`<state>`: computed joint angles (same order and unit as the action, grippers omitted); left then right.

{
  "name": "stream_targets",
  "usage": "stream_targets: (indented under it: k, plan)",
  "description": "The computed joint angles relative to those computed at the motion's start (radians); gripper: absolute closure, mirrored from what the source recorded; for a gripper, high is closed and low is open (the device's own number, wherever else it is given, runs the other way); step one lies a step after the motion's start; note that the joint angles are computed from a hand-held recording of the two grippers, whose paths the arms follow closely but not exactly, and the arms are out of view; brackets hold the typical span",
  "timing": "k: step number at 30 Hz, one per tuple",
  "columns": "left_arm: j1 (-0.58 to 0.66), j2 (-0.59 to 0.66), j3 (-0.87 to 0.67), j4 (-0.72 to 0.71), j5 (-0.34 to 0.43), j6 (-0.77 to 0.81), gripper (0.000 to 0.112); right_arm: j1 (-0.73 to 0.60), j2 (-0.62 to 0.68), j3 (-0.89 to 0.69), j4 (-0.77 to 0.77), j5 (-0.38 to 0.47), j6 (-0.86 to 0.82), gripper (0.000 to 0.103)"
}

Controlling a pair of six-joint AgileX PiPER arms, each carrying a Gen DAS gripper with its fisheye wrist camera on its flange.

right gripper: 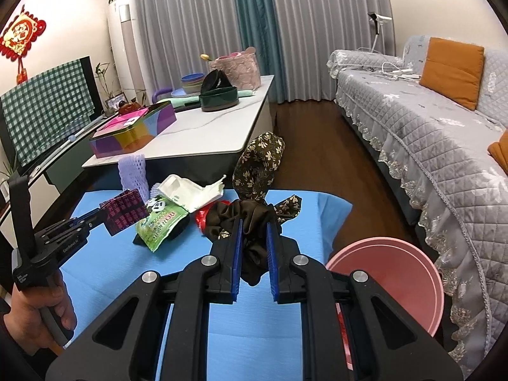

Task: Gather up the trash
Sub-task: 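Carry the wrapper and scrunchie over the pink bin and open both grippers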

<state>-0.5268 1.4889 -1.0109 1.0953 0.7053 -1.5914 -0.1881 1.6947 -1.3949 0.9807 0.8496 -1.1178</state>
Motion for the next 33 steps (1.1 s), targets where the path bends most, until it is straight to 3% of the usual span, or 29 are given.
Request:
stream_targets:
  k: [33]
  plan:
    - [-0.115,0.271,-0.332,-0.075,-0.038,0.106,0.103,-0.19,0.092,-0.109,-0.005,0.005,-0.017,0.088]
